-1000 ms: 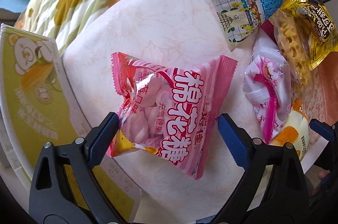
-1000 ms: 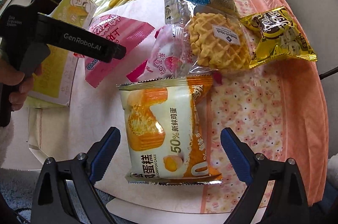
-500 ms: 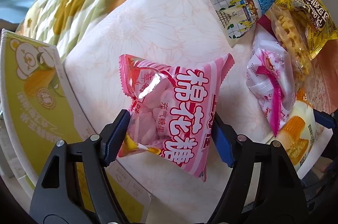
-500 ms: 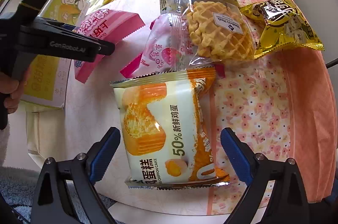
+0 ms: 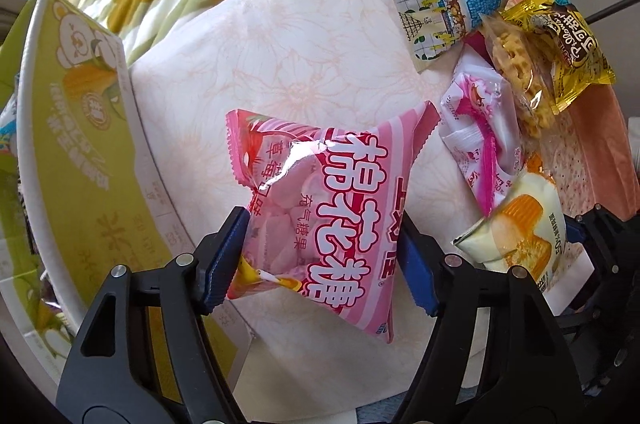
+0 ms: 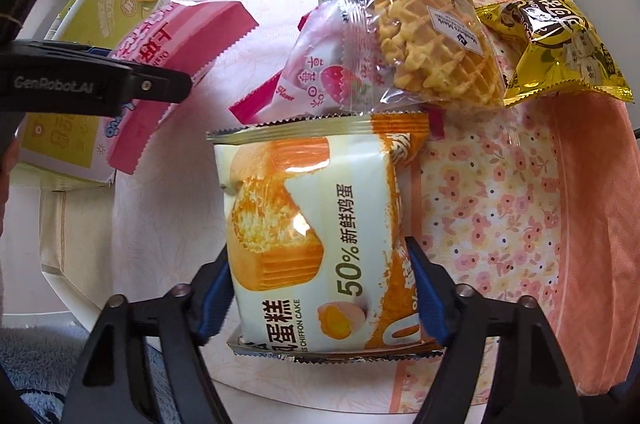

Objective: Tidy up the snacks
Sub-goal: 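Grasp the pink cotton-candy bag with left tool while right tool grasps the sponge cake bag, then carry both bags over the box and release them inside with both tools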

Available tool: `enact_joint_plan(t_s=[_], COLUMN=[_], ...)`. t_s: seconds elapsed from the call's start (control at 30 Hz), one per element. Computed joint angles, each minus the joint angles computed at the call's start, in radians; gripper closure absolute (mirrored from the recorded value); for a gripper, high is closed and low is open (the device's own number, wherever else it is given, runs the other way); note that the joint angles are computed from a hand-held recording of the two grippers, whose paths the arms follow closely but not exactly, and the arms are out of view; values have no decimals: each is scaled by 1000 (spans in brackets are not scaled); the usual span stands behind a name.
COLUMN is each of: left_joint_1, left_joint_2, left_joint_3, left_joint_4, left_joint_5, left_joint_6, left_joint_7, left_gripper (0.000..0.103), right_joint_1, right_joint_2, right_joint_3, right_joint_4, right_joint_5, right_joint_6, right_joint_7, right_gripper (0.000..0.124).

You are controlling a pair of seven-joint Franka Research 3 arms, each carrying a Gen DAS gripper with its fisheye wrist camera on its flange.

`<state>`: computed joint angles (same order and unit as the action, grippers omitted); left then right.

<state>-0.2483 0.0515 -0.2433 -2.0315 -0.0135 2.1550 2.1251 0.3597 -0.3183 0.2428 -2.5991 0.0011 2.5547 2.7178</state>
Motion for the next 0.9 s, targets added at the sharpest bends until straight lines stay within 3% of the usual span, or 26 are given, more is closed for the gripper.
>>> enact_joint_plan(t_s=[0.17, 0.57, 0.9], left_joint_1=[2, -6, -3], left_joint_2=[-50, -200, -305], left_joint_3=[6, 44, 106], left_joint_4=[-31, -113, -112], left_joint_5=[-27, -137, -231], left_joint_6=[1, 19, 33], left_joint_7=[-7, -38, -70], left_gripper=[35, 35, 35], right_joint_1=[10, 28, -3], right_joint_2=[-37, -196, -288], right_joint_3=[14, 46, 31], right_joint_4=[-26, -52, -18], right_joint_5=[-10, -13, -17], right_joint_6=[4, -77, -113], right_joint_7=[1, -55, -198], right_gripper=[63, 64, 64])
